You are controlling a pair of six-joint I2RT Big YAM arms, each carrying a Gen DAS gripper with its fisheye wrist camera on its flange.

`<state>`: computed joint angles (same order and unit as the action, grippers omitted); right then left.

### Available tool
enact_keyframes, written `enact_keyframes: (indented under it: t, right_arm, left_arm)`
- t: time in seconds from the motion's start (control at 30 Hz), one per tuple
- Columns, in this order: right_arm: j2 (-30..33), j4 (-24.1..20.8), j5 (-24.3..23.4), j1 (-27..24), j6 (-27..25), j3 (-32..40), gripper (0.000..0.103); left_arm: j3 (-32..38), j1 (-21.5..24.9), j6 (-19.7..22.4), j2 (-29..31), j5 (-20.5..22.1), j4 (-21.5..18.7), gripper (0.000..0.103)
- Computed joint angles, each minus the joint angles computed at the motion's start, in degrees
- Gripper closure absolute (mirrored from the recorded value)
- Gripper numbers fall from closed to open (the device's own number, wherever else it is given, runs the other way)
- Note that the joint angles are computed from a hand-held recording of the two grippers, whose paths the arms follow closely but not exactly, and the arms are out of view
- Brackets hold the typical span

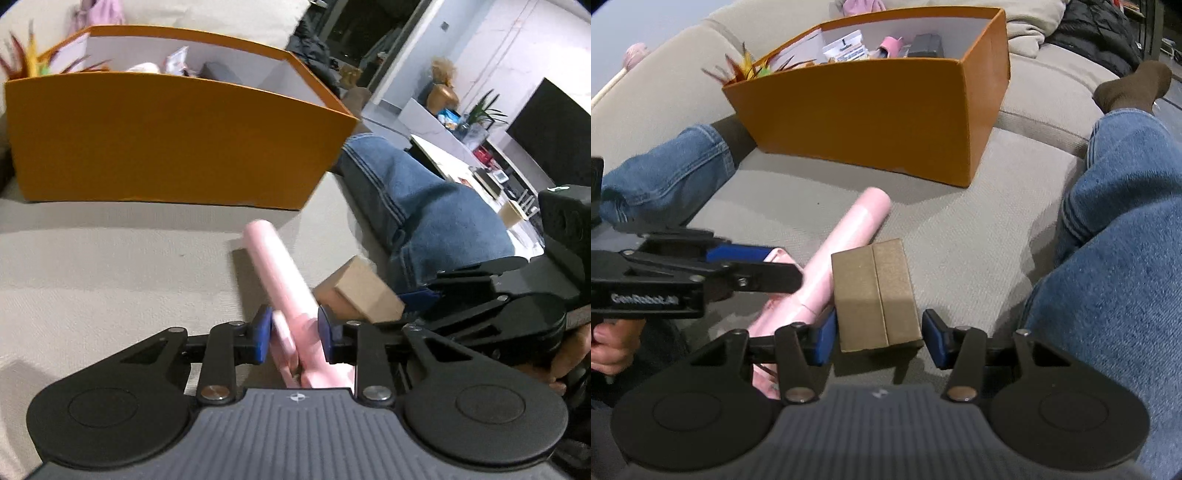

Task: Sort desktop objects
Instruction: 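Reposition the pink selfie stick in the left tool while the right tool holds the cardboard box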

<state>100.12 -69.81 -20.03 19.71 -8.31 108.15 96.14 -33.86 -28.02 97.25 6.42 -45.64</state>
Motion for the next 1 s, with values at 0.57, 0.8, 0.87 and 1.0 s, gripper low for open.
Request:
enact_keyframes:
  t: [0.57, 0.8, 0.87, 1.0]
  right_arm:
    - [-0.7, 1.41, -0.05, -0.19, 0.23, -1.83, 0.051]
    - [-0.61, 1.67, -0.18, -0.29, 0.24, -1.97, 0.051]
    - [-0.65, 1.77, -0.29, -0.38, 0.19, -2.08, 0.051]
    - [-0.79, 2.21, -0.22, -0.26, 0.28, -2.49, 0.051]
  left_arm:
    - [3.91, -2.84, 2.65, 1.36, -4.27, -7.62, 0.054]
    - [8.87, -3.54, 1.47, 3.66, -6.45, -17.39, 0.056]
    - [7.76, -3.04, -0.23, 2.93, -5.2, -16.62, 0.057]
    - [5.63, -2.4, -2.33, 2.08, -4.04, -14.56, 0.057]
